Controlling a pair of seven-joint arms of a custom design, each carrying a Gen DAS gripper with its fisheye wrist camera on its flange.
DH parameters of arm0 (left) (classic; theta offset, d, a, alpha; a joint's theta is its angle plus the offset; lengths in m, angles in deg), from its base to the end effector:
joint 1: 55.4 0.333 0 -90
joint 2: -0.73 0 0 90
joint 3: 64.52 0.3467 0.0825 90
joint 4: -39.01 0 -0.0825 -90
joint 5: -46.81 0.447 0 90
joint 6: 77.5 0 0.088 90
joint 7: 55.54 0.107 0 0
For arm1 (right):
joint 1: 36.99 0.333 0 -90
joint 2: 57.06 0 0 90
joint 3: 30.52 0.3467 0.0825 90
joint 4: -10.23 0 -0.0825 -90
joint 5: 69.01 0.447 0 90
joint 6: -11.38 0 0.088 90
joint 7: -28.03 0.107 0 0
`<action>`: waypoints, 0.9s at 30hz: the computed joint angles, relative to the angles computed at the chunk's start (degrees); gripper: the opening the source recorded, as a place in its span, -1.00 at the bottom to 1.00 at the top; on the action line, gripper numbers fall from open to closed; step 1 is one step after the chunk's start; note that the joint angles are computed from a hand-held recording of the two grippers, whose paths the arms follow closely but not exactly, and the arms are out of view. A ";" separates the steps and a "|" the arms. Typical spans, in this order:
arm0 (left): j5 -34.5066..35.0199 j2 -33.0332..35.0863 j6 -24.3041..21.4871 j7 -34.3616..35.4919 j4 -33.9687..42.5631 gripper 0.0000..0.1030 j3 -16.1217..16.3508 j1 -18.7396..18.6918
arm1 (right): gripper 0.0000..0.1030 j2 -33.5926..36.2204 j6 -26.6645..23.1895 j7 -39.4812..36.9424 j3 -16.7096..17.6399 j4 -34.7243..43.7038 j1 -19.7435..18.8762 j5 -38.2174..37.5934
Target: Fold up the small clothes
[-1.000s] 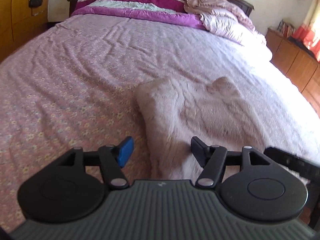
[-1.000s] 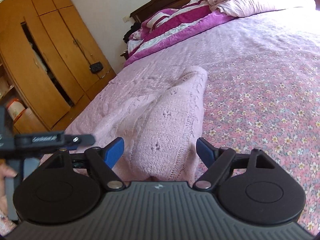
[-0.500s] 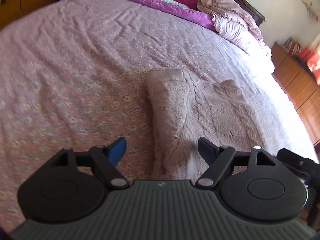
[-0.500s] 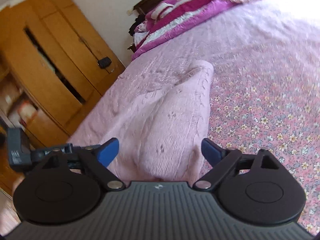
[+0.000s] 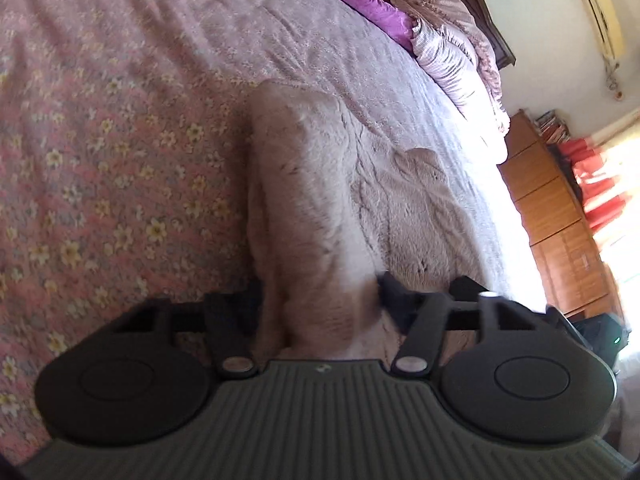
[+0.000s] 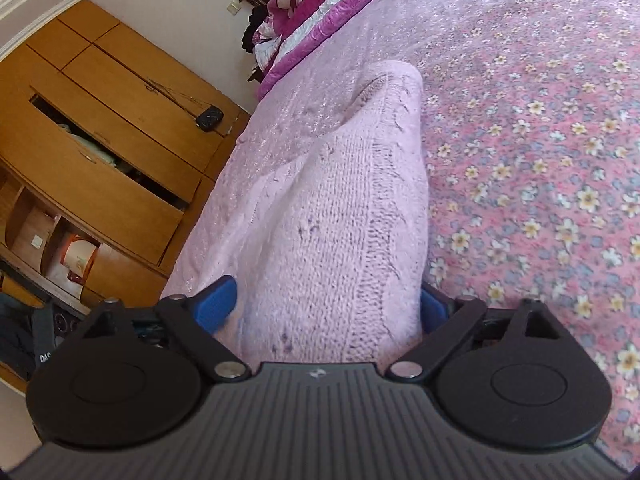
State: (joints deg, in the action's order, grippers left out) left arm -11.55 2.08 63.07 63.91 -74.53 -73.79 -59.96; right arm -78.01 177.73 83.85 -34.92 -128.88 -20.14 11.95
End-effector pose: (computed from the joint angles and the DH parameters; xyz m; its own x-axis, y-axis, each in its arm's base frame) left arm 0.6376 -0.1562 0.5063 -0.2396 -0.7420 0.6261 -0.8779 -0.1098 -0.4660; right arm 0.5025 0.0480 0.4953 -0.0800 -0.6840 -0.7251 -0.6405 0.5927 -0.4883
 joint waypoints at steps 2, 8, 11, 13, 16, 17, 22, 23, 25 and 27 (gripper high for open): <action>-1.92 -0.48 -0.24 0.84 -0.15 -0.16 -0.01 0.02 | 0.25 -0.20 -0.09 3.96 0.50 -0.16 -0.99 -3.76; -3.04 -3.06 -1.23 0.79 -1.03 -0.18 0.21 -1.03 | 0.05 -4.29 0.14 2.20 -0.98 -1.23 -0.06 -1.51; -3.89 -5.31 -1.89 0.89 -2.78 -0.18 0.61 -1.98 | 0.04 -7.74 0.92 6.48 -0.06 -3.43 -0.79 -6.27; -5.14 -7.38 -2.29 2.09 -4.56 -0.18 1.13 -2.78 | 0.04 -10.87 1.53 8.55 -0.29 -5.66 -0.55 -8.67; -6.86 -10.58 -2.83 3.18 -7.41 -0.18 1.91 -4.41 | 0.04 -16.96 3.12 10.82 -0.44 -9.99 -0.16 -11.73; -7.12 -11.68 -2.72 3.39 -8.41 -0.18 2.06 -5.05 | 0.04 -19.13 3.41 12.19 -0.15 -11.47 -0.45 -13.18; -6.94 -17.31 -2.23 4.14 -13.82 -0.18 2.86 -8.71 | 0.04 -31.29 0.21 23.22 4.40 -19.41 -6.96 -23.10; -6.56 -18.19 -2.17 4.21 -14.71 -0.18 3.03 -9.41 | 0.04 -33.81 -1.00 25.30 5.22 -20.91 -8.47 -24.99; -5.45 -19.77 -1.70 4.67 -16.32 -0.18 3.29 -10.72 | 0.04 -39.03 -3.78 29.21 6.35 -23.84 -11.19 -28.38; -2.74 -21.05 -0.40 4.17 -17.82 -0.18 3.03 -11.74 | 0.04 -43.79 -6.54 32.33 6.92 -26.59 -13.22 -31.44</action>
